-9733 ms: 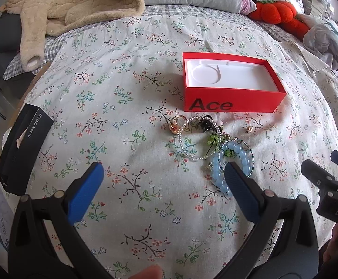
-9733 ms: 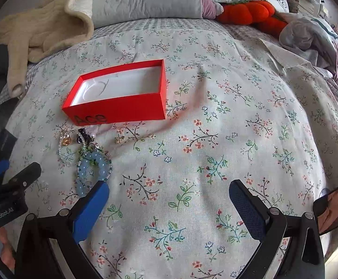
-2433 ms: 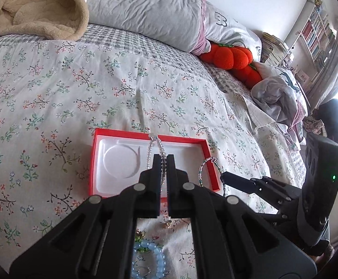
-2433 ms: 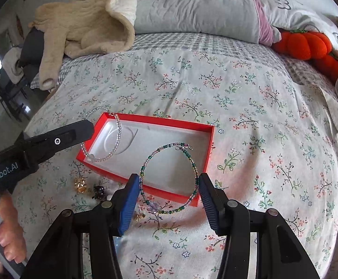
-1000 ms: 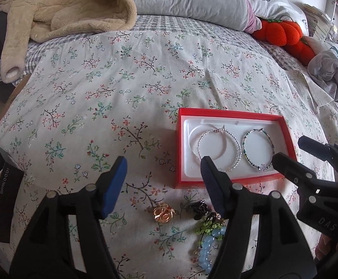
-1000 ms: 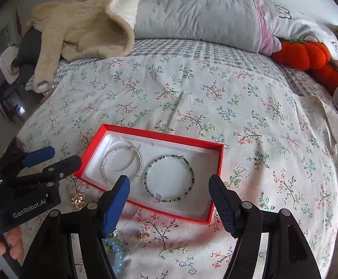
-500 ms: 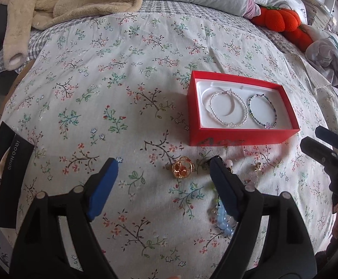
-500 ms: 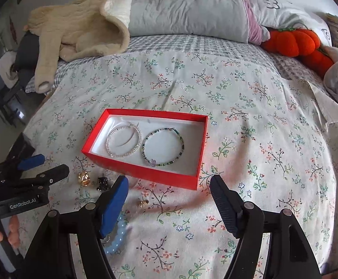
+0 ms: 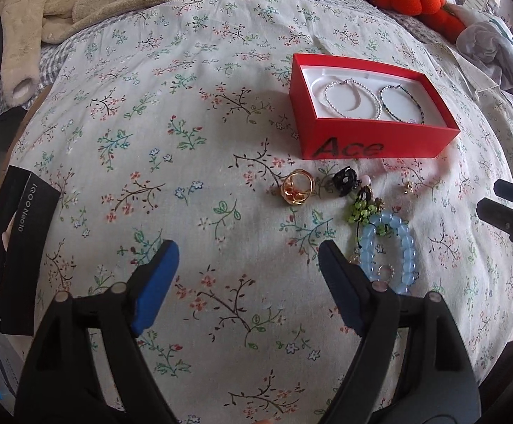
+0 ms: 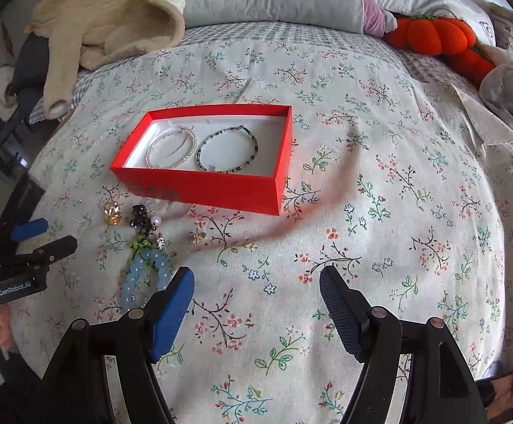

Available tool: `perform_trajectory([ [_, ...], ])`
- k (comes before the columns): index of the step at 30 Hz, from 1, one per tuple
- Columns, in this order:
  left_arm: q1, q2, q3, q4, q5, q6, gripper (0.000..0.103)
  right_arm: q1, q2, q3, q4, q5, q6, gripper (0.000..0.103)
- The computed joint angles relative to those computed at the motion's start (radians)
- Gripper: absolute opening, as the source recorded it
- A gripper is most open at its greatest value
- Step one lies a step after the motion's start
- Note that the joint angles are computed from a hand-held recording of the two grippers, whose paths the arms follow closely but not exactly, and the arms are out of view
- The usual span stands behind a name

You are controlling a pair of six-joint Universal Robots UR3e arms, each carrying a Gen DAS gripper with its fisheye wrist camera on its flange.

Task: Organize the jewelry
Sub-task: 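Withdraw both open grippers from the box back over the jewelry pile, then close the right gripper on the light blue bead bracelet while the left grasps the green flower earring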

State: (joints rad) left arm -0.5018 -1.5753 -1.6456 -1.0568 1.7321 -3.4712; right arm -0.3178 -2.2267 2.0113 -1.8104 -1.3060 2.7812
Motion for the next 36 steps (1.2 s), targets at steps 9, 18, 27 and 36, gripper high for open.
perform_trajectory([
  [9, -0.031, -0.005, -0.035, -0.008, 0.020, 0.020, 0.081, -0.018, -0.058, 0.061, 0.082, 0.005, -0.012, 0.075],
  [18, -0.049, -0.026, -0.018, -0.018, 0.017, 0.026, 0.081, 0.197, 0.098, 0.074, -0.101, -0.049, 0.155, 0.075],
  [27, -0.039, -0.018, -0.027, -0.019, 0.000, 0.034, 0.081, 0.359, 0.286, 0.052, -0.279, -0.077, 0.292, 0.046],
  [36, -0.028, -0.017, -0.025, -0.004, -0.025, 0.039, 0.081, 0.359, 0.309, 0.062, -0.345, -0.050, 0.295, 0.012],
])
